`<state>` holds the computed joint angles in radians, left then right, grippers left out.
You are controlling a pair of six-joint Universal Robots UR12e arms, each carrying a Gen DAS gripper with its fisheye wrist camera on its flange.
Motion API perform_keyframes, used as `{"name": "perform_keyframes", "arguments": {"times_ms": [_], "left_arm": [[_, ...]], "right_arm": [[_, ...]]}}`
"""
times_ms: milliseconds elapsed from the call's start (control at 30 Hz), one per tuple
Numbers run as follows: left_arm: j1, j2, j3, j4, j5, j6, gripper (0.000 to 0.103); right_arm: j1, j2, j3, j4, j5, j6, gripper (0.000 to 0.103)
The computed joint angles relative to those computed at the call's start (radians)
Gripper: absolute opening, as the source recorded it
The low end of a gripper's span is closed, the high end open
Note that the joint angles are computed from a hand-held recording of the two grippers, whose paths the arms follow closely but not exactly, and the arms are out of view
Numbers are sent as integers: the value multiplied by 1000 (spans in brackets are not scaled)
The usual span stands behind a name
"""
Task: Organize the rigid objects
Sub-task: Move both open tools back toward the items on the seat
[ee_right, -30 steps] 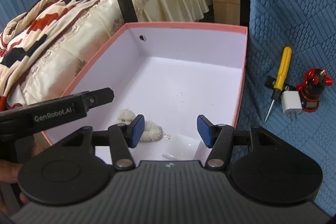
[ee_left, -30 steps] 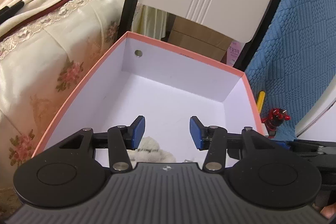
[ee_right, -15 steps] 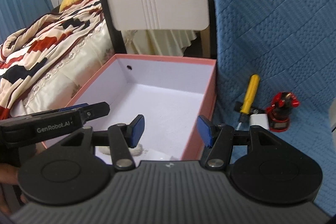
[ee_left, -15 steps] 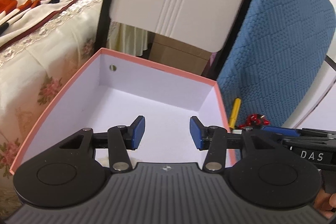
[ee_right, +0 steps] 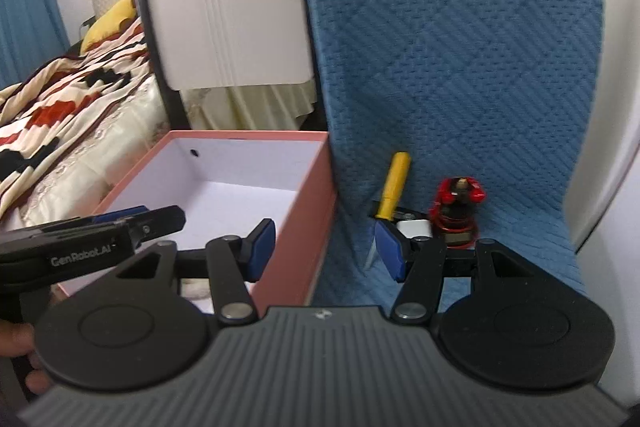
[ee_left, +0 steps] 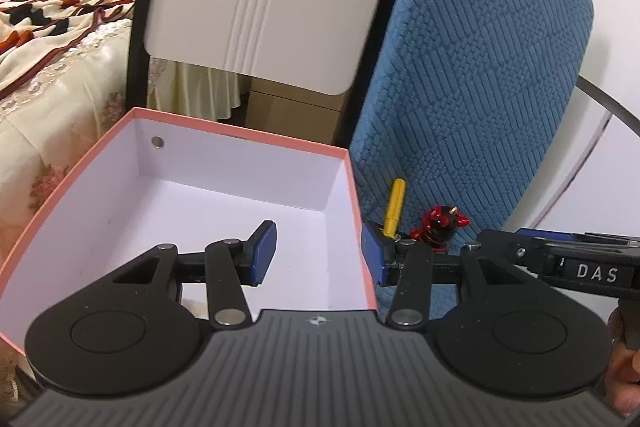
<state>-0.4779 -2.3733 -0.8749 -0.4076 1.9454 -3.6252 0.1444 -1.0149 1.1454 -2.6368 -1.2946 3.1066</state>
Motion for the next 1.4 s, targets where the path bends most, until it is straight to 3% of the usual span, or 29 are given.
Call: {"name": "perform_keyframes", "arguments": {"times_ms": [400,767,1100,1400], "left_arm": [[-20,-64,101,-11,-47,11,53],[-57,-154,258,-86,-28,21,53],[-78,-210,338,-119,-16,10,53],[-94,-305,538,-241,9,60,53]], "right_arm": [[-40,-44,86,-52,-28,-11,58],[-83,-72,160,-103,-19,-39,58],[-120,-88,217,-163,42,-74,58],[-148,-74,222,-178,88,-104,58]]}}
